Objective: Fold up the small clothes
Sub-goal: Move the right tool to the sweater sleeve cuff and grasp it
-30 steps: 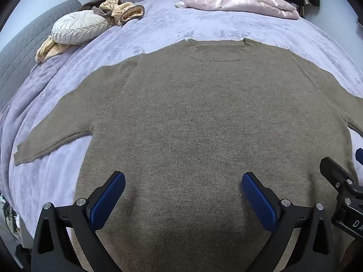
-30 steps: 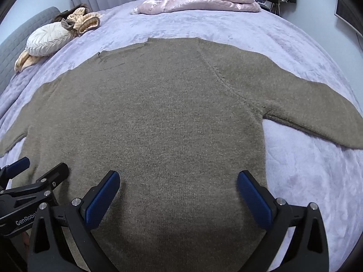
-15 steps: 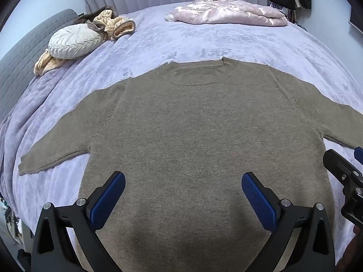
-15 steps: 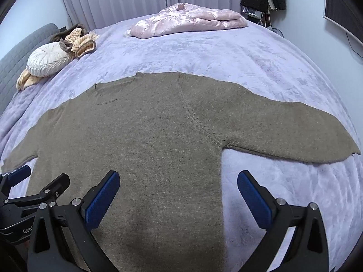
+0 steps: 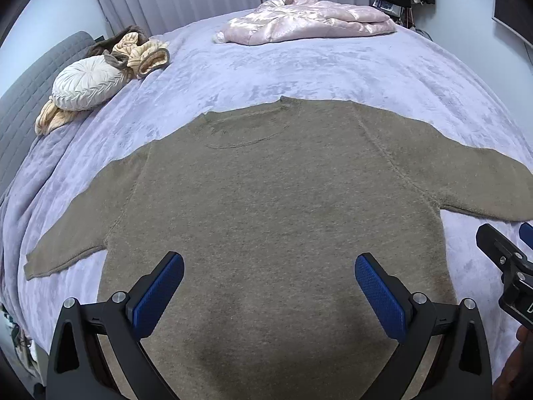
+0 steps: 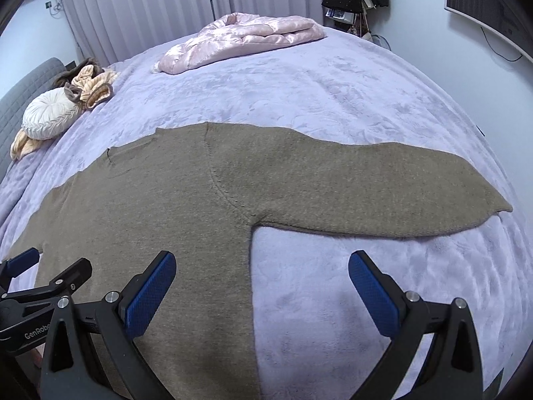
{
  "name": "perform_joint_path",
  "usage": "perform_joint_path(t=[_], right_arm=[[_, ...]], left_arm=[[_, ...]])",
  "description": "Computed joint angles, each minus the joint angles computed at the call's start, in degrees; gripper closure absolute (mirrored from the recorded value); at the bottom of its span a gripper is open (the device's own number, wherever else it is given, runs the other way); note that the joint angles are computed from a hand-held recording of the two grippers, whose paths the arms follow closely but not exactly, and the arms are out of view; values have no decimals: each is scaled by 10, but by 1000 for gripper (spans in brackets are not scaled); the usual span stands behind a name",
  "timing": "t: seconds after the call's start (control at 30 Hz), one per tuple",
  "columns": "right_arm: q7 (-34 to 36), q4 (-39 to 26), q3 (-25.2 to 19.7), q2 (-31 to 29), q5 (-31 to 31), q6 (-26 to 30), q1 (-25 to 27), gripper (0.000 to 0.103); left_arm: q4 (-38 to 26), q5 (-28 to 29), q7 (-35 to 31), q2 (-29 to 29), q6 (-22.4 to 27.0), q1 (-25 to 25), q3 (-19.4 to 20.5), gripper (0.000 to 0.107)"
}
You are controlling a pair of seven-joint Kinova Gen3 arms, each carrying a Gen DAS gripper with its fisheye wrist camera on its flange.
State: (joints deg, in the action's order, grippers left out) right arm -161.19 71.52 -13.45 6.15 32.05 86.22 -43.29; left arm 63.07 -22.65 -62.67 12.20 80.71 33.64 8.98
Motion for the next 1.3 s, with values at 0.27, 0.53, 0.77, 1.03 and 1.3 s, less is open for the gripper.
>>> perform_joint_path(t=[0.27, 0.53, 0.77, 1.03, 1.3], right_arm=[[-3, 35, 3, -28, -8, 7, 30, 0], [-8, 102, -1, -83, -29, -11, 101, 0], [15, 143, 5, -119, -43, -22, 174, 0], [47, 201, 35, -162, -74, -65, 266, 0], [121, 262, 104, -196, -160, -213, 353, 0]], left_arm=[[-67, -7, -8, 40, 21, 38, 1, 4], [-163, -5, -31, 100, 50, 91, -17, 4], [-274, 3, -57, 168, 92, 136, -45, 4], [-400, 30, -89, 246, 144, 167, -79, 4], [-495, 54, -107, 307, 194, 175, -114, 4]])
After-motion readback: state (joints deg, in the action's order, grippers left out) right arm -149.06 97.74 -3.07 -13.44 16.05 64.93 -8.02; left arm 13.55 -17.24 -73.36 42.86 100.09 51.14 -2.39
